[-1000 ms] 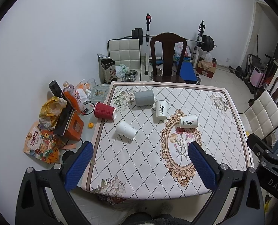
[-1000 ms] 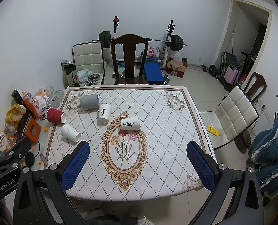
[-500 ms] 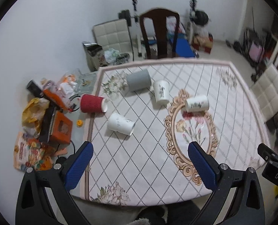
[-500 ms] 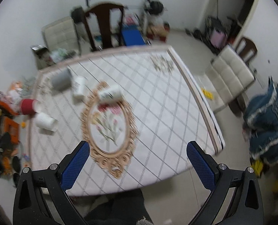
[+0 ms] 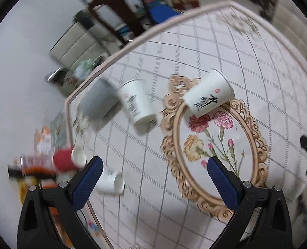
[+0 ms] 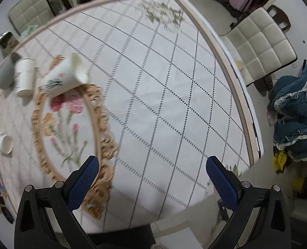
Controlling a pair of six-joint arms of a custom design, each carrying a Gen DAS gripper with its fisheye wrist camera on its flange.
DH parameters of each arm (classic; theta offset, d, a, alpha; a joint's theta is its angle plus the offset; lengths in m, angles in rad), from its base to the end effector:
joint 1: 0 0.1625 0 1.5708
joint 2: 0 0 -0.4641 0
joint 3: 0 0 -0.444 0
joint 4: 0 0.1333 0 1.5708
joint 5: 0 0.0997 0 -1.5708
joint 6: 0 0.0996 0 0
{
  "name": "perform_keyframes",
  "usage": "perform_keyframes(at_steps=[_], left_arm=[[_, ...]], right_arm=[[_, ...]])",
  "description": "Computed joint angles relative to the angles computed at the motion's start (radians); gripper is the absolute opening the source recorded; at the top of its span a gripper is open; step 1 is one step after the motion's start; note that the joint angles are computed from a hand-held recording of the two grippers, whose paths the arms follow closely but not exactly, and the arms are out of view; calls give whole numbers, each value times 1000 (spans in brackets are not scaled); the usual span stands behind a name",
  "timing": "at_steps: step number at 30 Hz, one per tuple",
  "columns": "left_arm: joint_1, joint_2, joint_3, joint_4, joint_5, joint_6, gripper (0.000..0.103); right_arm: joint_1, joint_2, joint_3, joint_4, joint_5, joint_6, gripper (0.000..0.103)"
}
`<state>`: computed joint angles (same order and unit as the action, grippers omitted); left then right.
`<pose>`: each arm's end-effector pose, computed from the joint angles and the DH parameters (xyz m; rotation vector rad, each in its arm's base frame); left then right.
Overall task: Flip cup upright
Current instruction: 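Move the left tool toward the lying white calligraphy cup, then close the left gripper on the white calligraphy cup and lift it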
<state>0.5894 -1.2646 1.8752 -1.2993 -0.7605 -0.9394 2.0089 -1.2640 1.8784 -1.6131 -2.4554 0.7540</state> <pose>-0.3131 -0.4565 0.2298 0.4441 1.9787 -0.1607 0.2854 -0.4766 0.2419 -0.0417 -2.1325 0.0475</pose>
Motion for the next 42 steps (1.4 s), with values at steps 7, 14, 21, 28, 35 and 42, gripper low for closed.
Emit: perform_keyframes(at_steps=[7, 14, 21, 28, 35, 42], left_arm=[[88, 134, -39, -147, 32, 290, 100], [141, 216, -75, -245, 28, 516, 100], [165, 298, -115, -267, 37, 607, 94], [180, 328, -133, -238, 18, 582, 55], [161, 304, -116, -250, 15, 515, 55], [129, 255, -98, -242, -49, 388, 55]], right_arm=[[-131, 32, -6, -22, -10, -25, 103], [-202, 58, -26, -16, -20, -29, 103], [-231, 62, -34, -9, -22, -35, 103], [-246, 70, -43, -24, -35, -67, 103], [-260, 44, -19, -46, -40, -106, 103], [-230, 13, 4, -36, -36, -95, 103]])
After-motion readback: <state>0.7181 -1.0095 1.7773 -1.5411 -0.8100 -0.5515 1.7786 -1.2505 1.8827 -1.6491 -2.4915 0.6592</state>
